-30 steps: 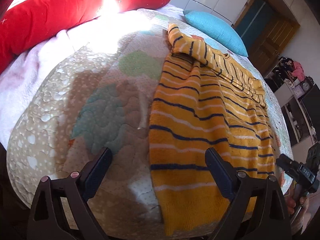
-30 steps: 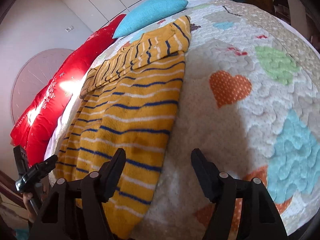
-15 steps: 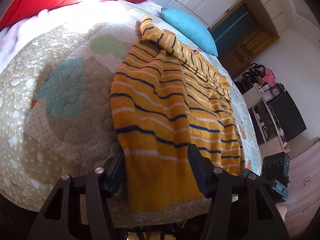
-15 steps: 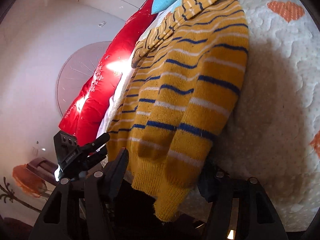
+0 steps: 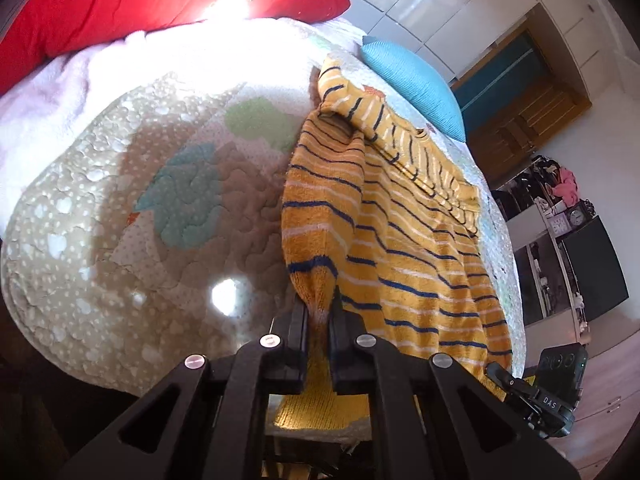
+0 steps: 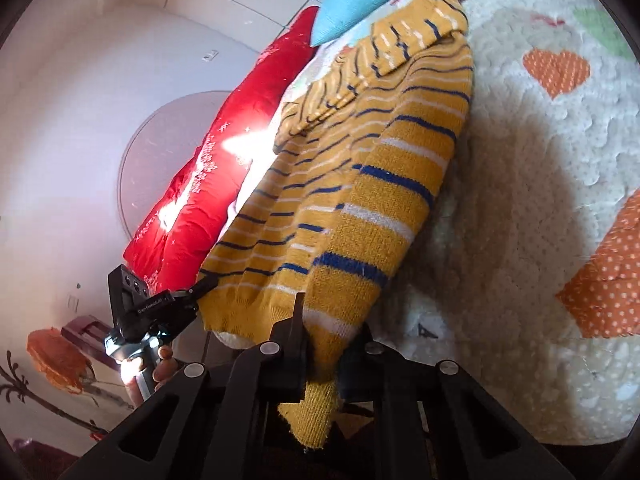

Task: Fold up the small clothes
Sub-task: 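Grasp the sweater hem with both grippers and lift it toward the collar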

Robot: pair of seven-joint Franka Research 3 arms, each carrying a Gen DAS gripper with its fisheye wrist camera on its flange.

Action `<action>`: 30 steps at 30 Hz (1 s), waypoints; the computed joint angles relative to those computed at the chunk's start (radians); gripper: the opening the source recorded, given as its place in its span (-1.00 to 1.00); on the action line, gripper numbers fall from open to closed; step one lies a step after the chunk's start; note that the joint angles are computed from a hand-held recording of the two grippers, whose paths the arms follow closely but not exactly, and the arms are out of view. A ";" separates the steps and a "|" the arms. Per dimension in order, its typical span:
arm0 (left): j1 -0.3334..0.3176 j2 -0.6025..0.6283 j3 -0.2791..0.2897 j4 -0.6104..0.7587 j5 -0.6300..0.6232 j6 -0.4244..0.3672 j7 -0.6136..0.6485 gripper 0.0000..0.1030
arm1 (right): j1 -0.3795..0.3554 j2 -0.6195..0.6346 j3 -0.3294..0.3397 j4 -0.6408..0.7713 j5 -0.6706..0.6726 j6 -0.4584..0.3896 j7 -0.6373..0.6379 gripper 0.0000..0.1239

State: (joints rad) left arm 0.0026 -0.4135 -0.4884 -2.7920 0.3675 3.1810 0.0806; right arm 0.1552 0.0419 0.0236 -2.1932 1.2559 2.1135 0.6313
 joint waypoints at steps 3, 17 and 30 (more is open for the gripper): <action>-0.087 -0.105 0.024 -0.039 -0.016 -0.041 -0.007 -0.86 | -0.017 -0.087 -0.023 -0.064 -0.009 -0.048 -0.038 -0.82; -0.127 -0.115 0.047 -0.066 0.008 -0.080 -0.031 -0.86 | -0.006 -0.077 -0.042 -0.045 -0.058 -0.046 -0.019 -0.81; 0.135 0.430 0.078 0.544 0.162 -0.162 0.167 -0.86 | 0.055 0.412 0.055 0.707 -0.275 0.191 0.255 -0.81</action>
State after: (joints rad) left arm 0.1379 0.0166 -0.4103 -2.2479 0.5290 3.0187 0.2480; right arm 0.2106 0.4538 0.0791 -1.4863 0.9809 2.3047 0.8860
